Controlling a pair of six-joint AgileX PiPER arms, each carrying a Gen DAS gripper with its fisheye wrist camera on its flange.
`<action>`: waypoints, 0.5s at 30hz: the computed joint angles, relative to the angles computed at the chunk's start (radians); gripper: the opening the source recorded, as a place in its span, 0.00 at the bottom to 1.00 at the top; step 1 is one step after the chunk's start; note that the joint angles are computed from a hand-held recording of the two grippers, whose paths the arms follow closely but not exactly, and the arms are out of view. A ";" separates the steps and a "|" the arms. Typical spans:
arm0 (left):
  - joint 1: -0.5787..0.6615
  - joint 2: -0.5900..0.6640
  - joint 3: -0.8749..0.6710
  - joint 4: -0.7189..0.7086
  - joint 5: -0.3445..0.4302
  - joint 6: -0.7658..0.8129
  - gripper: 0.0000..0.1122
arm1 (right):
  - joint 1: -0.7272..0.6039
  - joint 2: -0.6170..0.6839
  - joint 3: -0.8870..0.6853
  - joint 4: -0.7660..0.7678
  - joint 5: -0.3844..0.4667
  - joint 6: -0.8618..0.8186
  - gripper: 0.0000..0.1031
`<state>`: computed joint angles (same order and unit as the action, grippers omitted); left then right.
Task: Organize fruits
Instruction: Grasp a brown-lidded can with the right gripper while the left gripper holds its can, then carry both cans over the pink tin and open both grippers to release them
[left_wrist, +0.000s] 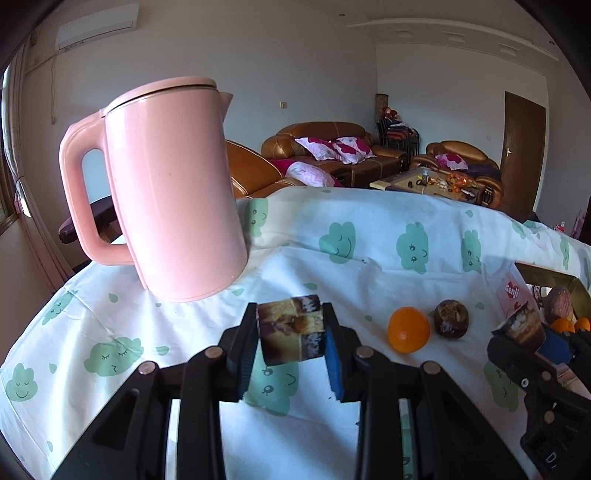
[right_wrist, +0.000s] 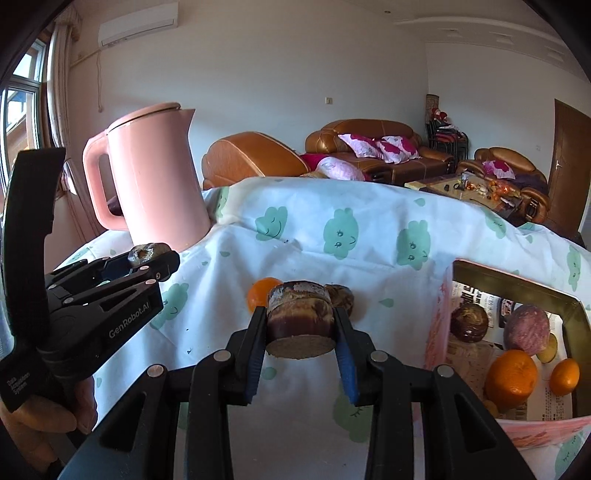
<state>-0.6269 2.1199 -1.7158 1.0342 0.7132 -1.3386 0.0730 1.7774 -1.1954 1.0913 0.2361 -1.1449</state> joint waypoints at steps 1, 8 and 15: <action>-0.004 -0.002 0.004 0.007 -0.003 -0.014 0.30 | -0.008 -0.011 0.013 0.067 -0.004 -0.067 0.36; -0.053 0.005 -0.004 0.056 0.034 -0.069 0.30 | -0.027 -0.051 0.070 0.235 -0.022 -0.257 0.36; -0.097 0.024 -0.040 0.044 0.075 -0.068 0.30 | -0.062 -0.090 0.120 0.382 0.003 -0.431 0.36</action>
<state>-0.7241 2.1434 -1.7556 1.0784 0.7881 -1.4069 0.0108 1.6873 -1.0758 1.4730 0.2393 -1.5760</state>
